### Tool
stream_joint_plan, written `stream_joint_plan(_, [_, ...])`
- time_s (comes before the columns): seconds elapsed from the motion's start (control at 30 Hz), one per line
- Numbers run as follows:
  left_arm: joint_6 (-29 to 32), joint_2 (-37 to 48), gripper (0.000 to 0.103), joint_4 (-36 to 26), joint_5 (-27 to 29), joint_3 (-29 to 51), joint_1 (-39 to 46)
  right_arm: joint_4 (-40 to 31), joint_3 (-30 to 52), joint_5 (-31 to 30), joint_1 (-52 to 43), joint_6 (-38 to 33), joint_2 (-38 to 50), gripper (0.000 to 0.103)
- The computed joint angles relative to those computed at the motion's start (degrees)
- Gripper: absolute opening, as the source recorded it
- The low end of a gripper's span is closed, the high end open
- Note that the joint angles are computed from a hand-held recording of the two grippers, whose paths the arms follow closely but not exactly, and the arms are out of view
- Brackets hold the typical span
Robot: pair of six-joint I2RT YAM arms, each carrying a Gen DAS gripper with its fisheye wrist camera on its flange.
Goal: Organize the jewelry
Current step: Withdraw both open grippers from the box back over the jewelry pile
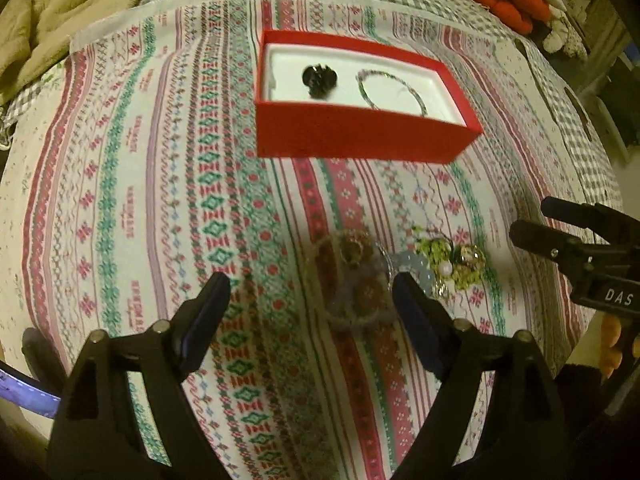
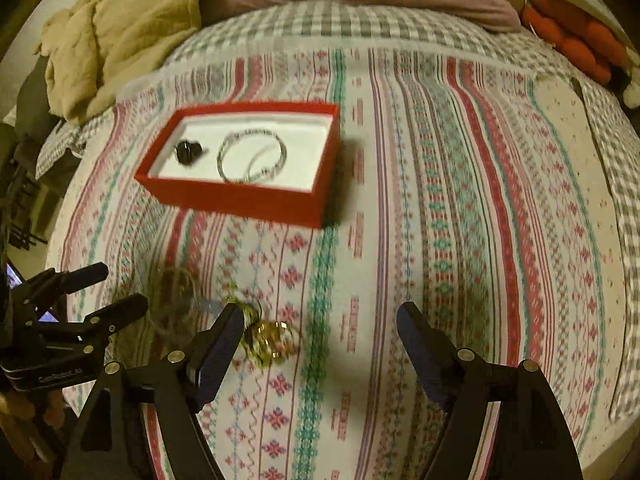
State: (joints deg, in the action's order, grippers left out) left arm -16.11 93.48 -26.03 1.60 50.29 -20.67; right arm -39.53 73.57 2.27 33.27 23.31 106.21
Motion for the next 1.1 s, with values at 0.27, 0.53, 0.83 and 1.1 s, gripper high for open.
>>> stream_joint_plan(0.27, [4.42,0.04,0.083,7.05,1.60,-3.90,-3.12,-0.86,-0.62,-0.26,0.31,0.74,0.42,0.080])
stream_joint_plan(0.53, [9.50,4.30,0.083,15.08,-0.13,-6.21,-3.96,-0.75,-0.88,-0.47,0.29,1.08,1.72,0.080])
stream_joint_plan(0.83, [9.80,7.53,0.068,16.17,-3.50,-4.21,-6.14,-1.18,0.40,-0.99,0.44,1.02,3.81,0.080])
stream_joint_plan(1.1, [10.20,6.98,0.055,16.00,-4.50,-4.46,-5.99,-1.26,0.52,-0.59,0.77,1.32,4.17,0.080])
